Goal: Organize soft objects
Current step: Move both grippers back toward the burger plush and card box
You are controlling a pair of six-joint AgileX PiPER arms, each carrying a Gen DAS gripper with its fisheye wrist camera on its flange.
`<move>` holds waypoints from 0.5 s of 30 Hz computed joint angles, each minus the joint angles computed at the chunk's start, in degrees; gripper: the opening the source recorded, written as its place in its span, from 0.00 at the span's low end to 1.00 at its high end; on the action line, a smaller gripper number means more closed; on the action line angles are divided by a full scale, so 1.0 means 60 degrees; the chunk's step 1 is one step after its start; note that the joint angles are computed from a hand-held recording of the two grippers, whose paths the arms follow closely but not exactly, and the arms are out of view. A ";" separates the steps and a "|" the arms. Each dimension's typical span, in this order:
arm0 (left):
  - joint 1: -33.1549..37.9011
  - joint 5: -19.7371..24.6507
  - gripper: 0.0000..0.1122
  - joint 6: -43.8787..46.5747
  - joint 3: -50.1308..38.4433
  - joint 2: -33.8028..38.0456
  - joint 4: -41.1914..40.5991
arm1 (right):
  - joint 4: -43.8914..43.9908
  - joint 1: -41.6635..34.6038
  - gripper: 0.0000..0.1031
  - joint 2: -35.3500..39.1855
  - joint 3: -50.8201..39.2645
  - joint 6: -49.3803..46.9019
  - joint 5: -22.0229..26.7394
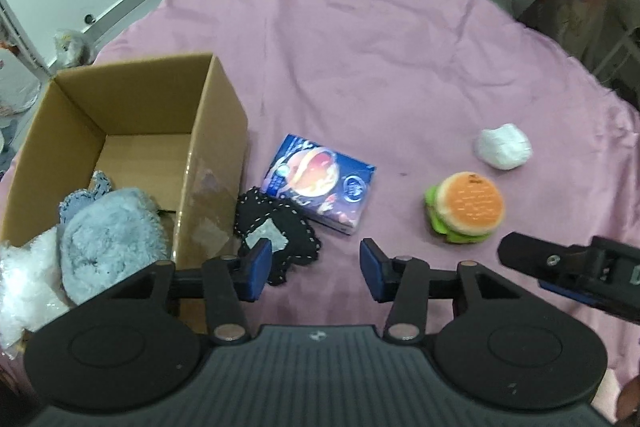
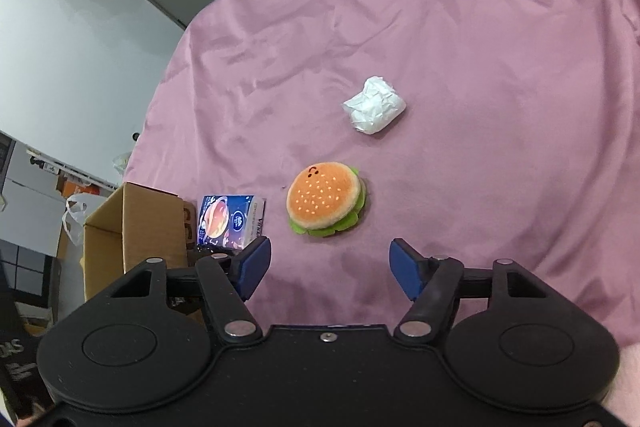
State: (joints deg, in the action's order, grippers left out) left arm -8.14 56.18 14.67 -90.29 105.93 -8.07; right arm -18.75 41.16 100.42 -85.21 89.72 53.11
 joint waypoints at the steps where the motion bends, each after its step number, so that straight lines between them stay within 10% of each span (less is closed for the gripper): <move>1: -0.0117 -0.0209 0.42 -0.0102 0.0102 -0.0016 0.0231 | 0.0088 -0.0092 0.64 0.0028 0.0057 -0.0107 -0.0129; 15: -0.1283 -0.1278 0.31 -0.1371 0.0605 0.0116 0.2334 | 0.0901 -0.0903 0.60 0.0124 0.0942 -0.0724 -0.1659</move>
